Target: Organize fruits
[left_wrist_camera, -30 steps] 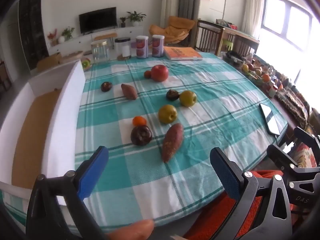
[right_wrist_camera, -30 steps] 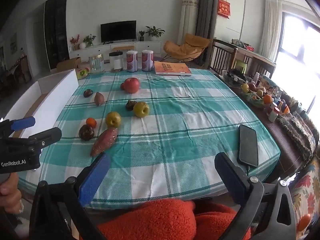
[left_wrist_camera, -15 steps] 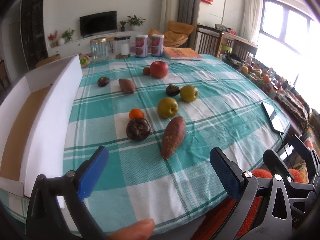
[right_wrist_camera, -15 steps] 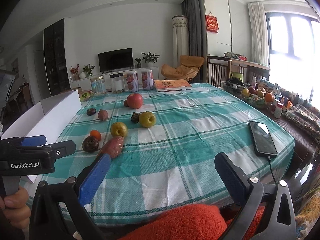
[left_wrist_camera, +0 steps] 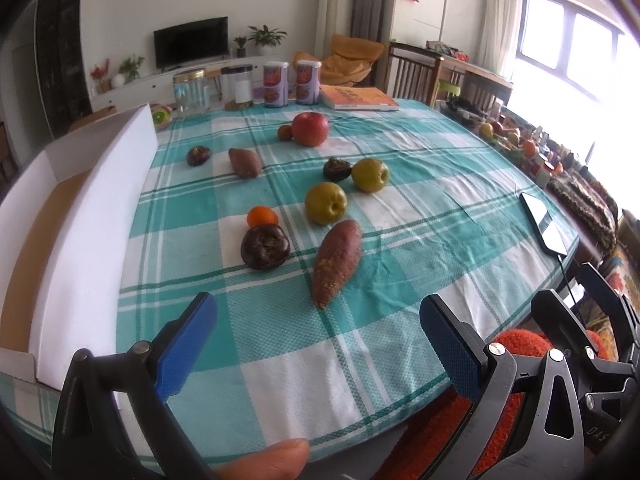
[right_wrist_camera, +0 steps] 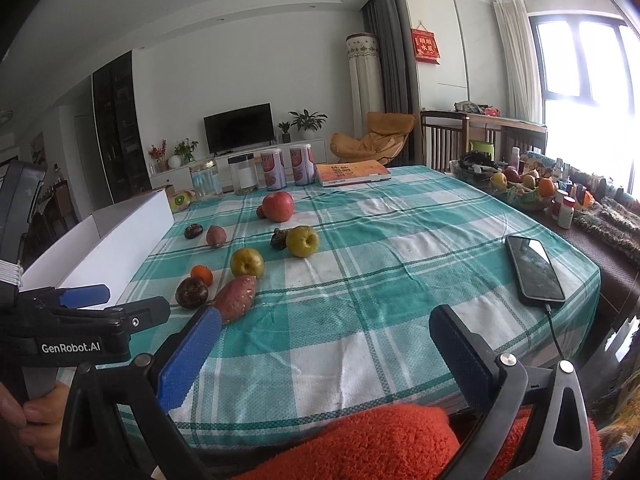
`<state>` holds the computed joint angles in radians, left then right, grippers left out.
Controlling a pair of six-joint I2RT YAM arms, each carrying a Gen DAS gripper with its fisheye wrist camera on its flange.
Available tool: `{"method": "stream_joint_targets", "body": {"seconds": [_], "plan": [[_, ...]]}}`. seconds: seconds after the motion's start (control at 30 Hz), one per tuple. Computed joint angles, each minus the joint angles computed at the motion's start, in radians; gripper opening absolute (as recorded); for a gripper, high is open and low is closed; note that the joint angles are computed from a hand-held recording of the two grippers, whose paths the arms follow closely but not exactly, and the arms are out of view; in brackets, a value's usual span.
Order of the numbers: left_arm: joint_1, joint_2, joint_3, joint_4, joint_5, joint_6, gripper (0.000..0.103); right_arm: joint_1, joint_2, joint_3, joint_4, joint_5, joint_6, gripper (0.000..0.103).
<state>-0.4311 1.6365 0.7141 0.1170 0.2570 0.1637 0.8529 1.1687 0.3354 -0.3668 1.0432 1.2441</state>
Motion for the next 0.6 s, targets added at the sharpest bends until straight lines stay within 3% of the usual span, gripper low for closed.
{"method": "stream_joint_targets", "body": {"seconds": [0.27, 0.6], "plan": [[-0.004, -0.01, -0.014, 0.012, 0.002, 0.001, 0.102, 0.012, 0.023, 0.011, -0.008, 0.009, 0.016, 0.103], [0.0, -0.012, -0.016, 0.011, 0.001, 0.007, 0.102, -0.016, 0.013, 0.02, -0.117, -0.026, 0.131, 0.103]]}}
